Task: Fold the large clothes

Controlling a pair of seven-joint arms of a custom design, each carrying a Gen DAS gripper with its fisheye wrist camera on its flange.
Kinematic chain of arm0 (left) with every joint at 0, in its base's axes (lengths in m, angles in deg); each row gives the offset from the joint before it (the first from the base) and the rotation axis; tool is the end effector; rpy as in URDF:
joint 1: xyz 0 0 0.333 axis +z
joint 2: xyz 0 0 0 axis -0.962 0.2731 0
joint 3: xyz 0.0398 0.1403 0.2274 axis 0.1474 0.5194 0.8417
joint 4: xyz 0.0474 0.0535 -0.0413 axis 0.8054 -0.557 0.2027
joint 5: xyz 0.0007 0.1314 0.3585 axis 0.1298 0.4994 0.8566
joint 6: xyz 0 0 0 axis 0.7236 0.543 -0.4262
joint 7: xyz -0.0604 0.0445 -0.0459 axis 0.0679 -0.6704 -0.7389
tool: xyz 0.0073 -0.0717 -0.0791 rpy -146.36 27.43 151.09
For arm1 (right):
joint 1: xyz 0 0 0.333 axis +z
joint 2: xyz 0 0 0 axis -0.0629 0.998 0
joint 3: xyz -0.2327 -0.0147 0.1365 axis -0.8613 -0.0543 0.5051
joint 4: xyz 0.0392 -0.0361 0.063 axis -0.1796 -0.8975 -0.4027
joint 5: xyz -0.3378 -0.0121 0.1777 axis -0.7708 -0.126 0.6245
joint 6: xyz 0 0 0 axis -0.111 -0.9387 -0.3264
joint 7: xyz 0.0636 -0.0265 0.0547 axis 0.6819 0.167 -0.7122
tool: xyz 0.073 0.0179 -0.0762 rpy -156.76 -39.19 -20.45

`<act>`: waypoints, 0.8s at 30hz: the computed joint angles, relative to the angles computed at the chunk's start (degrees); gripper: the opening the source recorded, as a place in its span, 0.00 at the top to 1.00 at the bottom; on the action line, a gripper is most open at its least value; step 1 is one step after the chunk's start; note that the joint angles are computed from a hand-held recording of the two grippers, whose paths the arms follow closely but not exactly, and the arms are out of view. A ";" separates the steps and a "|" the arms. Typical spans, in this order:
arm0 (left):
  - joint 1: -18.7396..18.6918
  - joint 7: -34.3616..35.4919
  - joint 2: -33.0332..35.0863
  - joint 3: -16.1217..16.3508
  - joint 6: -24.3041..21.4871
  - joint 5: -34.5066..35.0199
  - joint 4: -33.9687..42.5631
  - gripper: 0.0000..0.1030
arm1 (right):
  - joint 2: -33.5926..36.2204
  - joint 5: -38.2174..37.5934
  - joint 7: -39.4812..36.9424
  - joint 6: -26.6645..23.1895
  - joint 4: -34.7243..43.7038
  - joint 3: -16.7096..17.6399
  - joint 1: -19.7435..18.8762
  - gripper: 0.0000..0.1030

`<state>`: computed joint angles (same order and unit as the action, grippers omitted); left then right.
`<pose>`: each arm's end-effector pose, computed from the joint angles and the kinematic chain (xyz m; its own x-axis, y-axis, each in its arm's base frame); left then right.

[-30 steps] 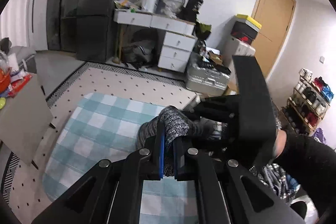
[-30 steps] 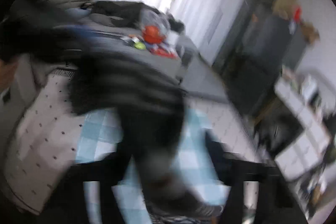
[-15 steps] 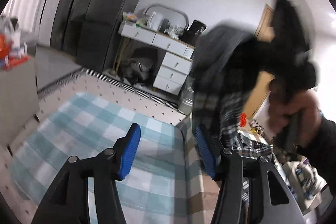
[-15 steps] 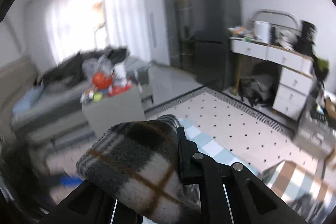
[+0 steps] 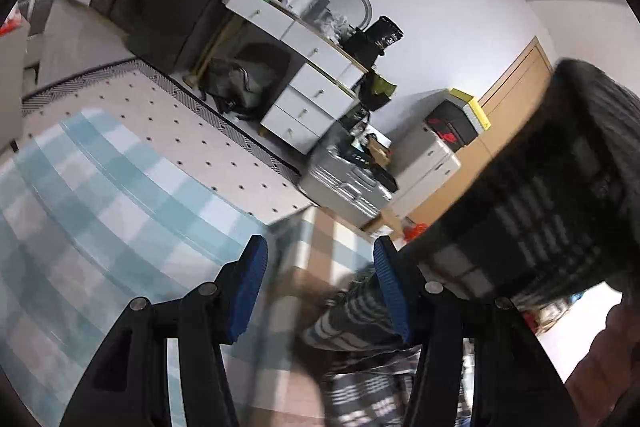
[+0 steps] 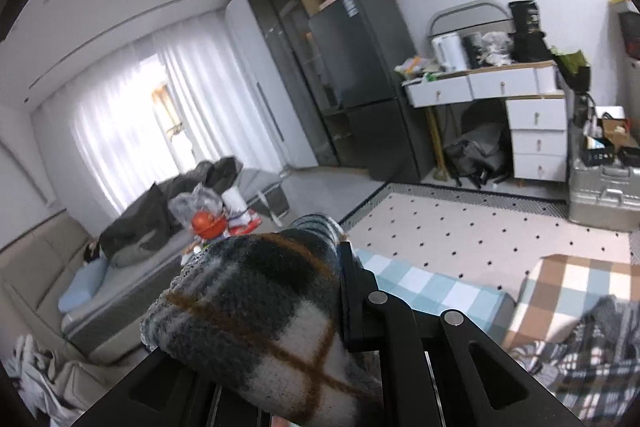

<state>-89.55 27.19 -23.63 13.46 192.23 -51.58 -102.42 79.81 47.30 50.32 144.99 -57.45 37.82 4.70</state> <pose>0.5661 -0.2846 0.5691 -0.0189 -0.7712 0.6363 -0.5286 -0.5324 -0.6611 0.6478 0.1924 0.6649 0.6919 -0.6383 -0.3373 -0.4678 -0.0405 -0.8829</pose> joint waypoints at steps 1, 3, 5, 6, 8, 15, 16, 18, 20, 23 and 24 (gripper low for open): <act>-1.55 -2.77 -1.06 1.37 -0.53 3.47 -0.55 0.52 | -1.11 1.31 -0.24 1.13 -1.05 -0.05 -0.67 0.91; -2.98 -6.90 -1.54 2.32 -1.67 9.40 0.01 0.52 | -3.82 6.88 -2.61 3.14 -3.72 -0.26 -3.29 0.91; -2.66 -5.80 -1.79 0.53 -3.78 9.27 0.30 0.52 | -5.84 11.84 -3.61 5.57 -6.00 -1.25 -5.01 0.91; -2.03 -3.86 -1.24 -0.49 -3.61 7.63 0.42 0.52 | -6.61 15.11 -3.75 6.33 -6.87 -2.05 -6.41 0.91; -1.03 3.47 0.22 -3.44 -5.39 1.57 1.92 0.52 | -7.50 20.77 -2.72 8.19 -8.40 -4.43 -9.56 0.91; -6.62 15.38 6.25 -5.63 -18.88 -0.54 10.46 0.52 | 0.82 14.16 17.33 10.95 -7.78 -12.09 -18.44 0.91; -7.51 16.55 7.26 -5.64 -20.43 -0.36 11.55 0.52 | 3.48 11.67 21.47 9.78 -6.21 -12.97 -19.69 0.91; -9.48 18.47 10.25 -5.59 -25.44 -0.39 15.11 0.52 | 9.61 7.26 28.91 4.92 -2.43 -14.38 -22.67 0.91; -10.43 20.30 12.69 -5.65 -28.67 -1.91 18.05 0.52 | 15.58 5.47 33.21 -0.91 1.50 -14.07 -26.22 0.91; -12.99 21.90 16.86 -4.70 -35.36 -1.83 23.84 0.52 | 22.40 2.73 36.59 -9.12 7.39 -12.21 -30.10 0.91; -13.48 22.28 17.59 -4.46 -36.30 -1.86 24.72 0.52 | 23.76 1.91 37.57 -11.62 8.76 -11.42 -31.08 0.91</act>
